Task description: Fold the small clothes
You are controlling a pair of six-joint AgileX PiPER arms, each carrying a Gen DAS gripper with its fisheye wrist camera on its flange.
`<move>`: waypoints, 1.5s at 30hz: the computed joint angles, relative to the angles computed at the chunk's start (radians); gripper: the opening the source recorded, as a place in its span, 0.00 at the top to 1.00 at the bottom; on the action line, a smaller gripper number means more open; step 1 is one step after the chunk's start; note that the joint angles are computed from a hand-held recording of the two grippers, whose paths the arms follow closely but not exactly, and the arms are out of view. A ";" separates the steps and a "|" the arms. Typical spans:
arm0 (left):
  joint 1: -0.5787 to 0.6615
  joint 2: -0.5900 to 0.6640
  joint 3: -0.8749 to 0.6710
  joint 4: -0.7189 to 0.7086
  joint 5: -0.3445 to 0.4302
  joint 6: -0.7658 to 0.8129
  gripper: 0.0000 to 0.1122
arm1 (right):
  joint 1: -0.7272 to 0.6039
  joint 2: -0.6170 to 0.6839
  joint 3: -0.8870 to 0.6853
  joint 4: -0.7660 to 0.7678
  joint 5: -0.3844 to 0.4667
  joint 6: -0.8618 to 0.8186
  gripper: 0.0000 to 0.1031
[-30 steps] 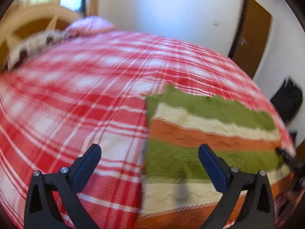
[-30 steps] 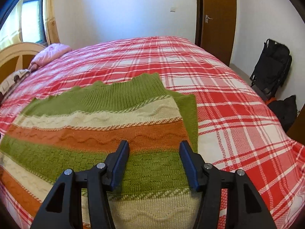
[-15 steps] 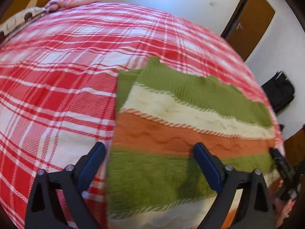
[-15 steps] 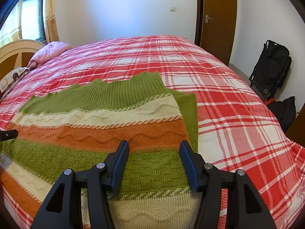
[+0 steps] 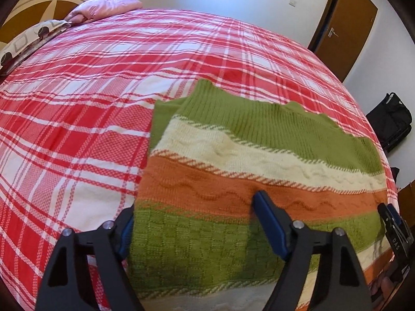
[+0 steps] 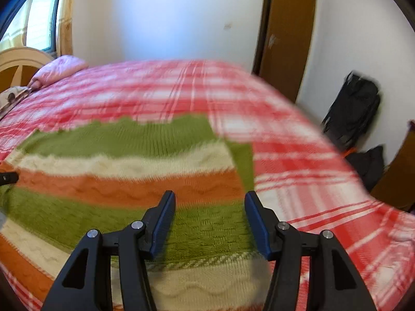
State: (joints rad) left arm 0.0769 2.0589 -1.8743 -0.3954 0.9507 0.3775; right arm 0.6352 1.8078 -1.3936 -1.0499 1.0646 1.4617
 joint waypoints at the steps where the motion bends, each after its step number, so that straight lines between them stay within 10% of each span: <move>1: 0.001 -0.002 0.003 -0.004 -0.002 0.005 0.30 | 0.027 -0.001 -0.017 -0.009 -0.002 0.010 0.68; 6: 0.008 -0.009 0.014 -0.024 -0.007 0.002 0.38 | 0.073 0.118 -0.250 0.170 -0.145 -0.220 0.76; 10: 0.050 -0.007 -0.006 -0.110 0.048 0.016 0.64 | 0.076 0.269 -0.497 0.279 -0.154 -0.326 0.76; 14: 0.097 0.041 -0.054 -0.185 0.106 -0.008 0.64 | 0.048 0.414 -0.641 0.384 -0.104 -0.378 0.75; 20: 0.128 0.064 -0.056 -0.272 0.124 -0.001 0.62 | 0.071 0.412 -0.628 0.338 -0.098 -0.344 0.75; 24: 0.114 0.055 -0.033 -0.309 0.106 0.021 0.42 | 0.064 0.396 -0.601 0.337 -0.120 -0.333 0.75; 30: 0.112 0.039 -0.023 -0.302 0.104 0.017 0.81 | 0.052 0.379 -0.566 0.343 -0.156 -0.319 0.75; 45: -0.069 -0.173 0.015 -0.151 0.027 -0.062 0.89 | -0.022 0.027 -0.034 0.210 -0.520 0.078 0.75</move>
